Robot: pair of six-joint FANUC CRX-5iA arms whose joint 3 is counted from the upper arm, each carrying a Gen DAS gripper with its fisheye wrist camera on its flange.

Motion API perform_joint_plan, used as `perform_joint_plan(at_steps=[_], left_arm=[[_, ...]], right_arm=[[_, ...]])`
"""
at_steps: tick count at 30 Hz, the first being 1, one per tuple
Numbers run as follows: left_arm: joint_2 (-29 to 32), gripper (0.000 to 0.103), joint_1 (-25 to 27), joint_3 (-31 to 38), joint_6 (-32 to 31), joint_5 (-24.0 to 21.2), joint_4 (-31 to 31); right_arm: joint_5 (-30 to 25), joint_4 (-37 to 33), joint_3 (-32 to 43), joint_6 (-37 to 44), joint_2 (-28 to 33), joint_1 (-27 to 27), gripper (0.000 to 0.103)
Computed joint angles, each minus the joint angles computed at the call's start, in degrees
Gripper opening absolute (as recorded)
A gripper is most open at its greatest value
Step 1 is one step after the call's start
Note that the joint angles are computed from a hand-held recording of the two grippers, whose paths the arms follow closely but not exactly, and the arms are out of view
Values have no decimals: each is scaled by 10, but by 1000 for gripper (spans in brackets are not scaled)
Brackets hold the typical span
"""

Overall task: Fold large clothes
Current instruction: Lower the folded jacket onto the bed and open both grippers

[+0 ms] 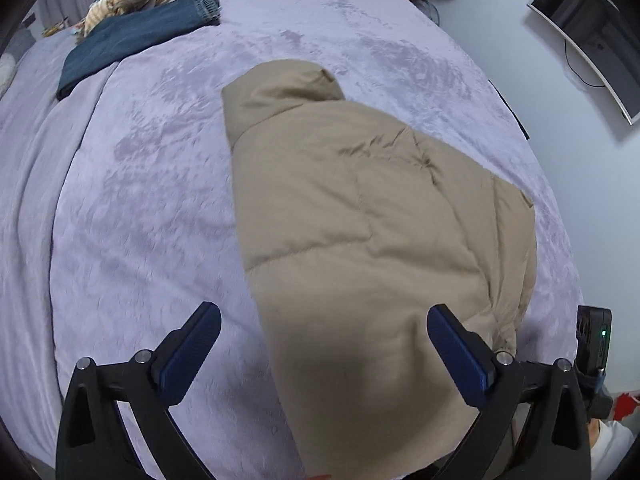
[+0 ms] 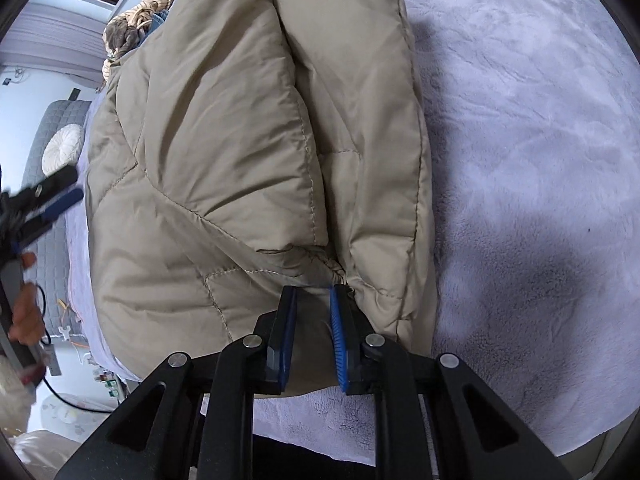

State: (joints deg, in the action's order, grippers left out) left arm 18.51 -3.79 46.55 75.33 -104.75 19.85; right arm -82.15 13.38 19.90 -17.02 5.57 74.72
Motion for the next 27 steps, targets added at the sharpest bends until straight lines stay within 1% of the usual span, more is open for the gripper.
perform_joint_plan(at_steps=[4, 6, 8, 9, 10, 11, 12, 13, 15, 17, 18, 19, 24, 27], left_arm=[[-30, 103, 23, -51, 3, -4, 10], [-40, 103, 29, -70, 1, -3, 8], [-47, 103, 33, -86, -5, -2, 4], [-49, 103, 34, -91, -7, -4, 1], [-52, 103, 36, -96, -10, -5, -2], [-56, 103, 39, -102, -12, -5, -2], [-60, 103, 43, -107, -14, -5, 0], [-64, 103, 47, -113, -18, -7, 3], [-70, 103, 54, -120, -28, -11, 8], [-78, 103, 60, -128, -39, -8, 9], [-79, 103, 63, -127, -42, -10, 11], [-82, 103, 68, -131, -46, -9, 15], [-92, 103, 83, -141, -71, -8, 22], [-93, 103, 91, -142, -74, -12, 27]], right_arm=[[-15, -2, 22, -13, 10, 3, 18], [-22, -4, 28, -4, 6, -8, 21], [-47, -4, 55, -3, 19, -9, 21], [-57, -1, 67, -4, 25, -9, 24], [-69, 5, 81, -8, 32, -7, 31], [-73, 10, 90, -12, 37, -6, 35], [-76, 17, 100, -12, 42, -4, 42], [-88, 21, 117, -6, 52, -4, 45], [-120, 29, 159, 3, 78, -2, 47], [-132, 42, 182, -1, 94, 3, 53], [-140, 50, 195, -2, 103, 6, 61], [-148, 56, 207, -3, 112, 9, 65], [-188, 80, 279, -6, 162, 25, 65], [-203, 87, 303, -11, 177, 30, 65]])
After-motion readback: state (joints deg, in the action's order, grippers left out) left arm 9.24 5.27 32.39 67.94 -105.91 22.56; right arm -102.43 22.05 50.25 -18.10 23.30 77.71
